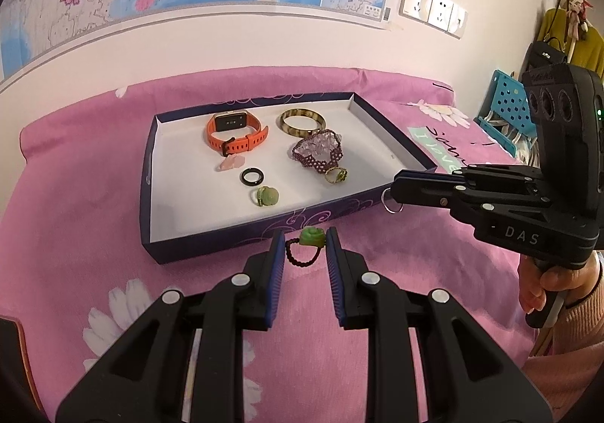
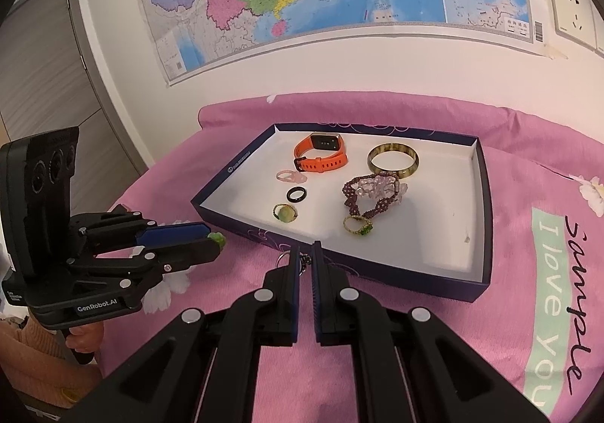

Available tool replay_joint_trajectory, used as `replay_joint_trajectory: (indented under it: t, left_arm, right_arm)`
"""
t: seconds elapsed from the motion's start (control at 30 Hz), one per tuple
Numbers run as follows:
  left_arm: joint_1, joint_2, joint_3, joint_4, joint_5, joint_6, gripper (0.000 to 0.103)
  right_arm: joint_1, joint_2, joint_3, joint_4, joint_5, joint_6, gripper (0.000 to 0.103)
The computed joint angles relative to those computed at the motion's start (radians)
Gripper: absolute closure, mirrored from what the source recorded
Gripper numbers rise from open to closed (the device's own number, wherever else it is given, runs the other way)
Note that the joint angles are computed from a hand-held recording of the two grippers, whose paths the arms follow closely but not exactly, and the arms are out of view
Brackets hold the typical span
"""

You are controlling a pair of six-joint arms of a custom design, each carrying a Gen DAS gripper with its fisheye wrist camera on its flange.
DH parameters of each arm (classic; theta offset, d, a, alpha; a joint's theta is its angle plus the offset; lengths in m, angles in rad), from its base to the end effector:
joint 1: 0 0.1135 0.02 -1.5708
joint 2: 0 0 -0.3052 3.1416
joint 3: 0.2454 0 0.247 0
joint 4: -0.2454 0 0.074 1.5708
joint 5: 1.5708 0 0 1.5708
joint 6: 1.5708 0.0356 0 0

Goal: Organize jewelry
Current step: 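Carry the green ring in the left gripper into the box while the right carries the silver ring there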

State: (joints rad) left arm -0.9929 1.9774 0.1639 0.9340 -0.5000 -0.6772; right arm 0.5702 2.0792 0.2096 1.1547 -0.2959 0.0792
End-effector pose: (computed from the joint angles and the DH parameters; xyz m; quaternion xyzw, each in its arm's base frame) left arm 0.1282 -0.1653 0.0657 0.0605 0.9134 -0.0871 0.3929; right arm 0.1939 0.1367 0.0626 -0.2780 0.8580 0.2581 0.3462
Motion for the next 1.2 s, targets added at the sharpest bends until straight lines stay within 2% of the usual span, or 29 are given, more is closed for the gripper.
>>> replay_joint_trajectory:
  t: [1.2]
  left_arm:
    - [0.078,-0.044,0.035,-0.036,0.012,0.083,0.081]
  right_arm:
    - [-0.021,-0.053,0.087,-0.125,0.004,-0.032,0.099]
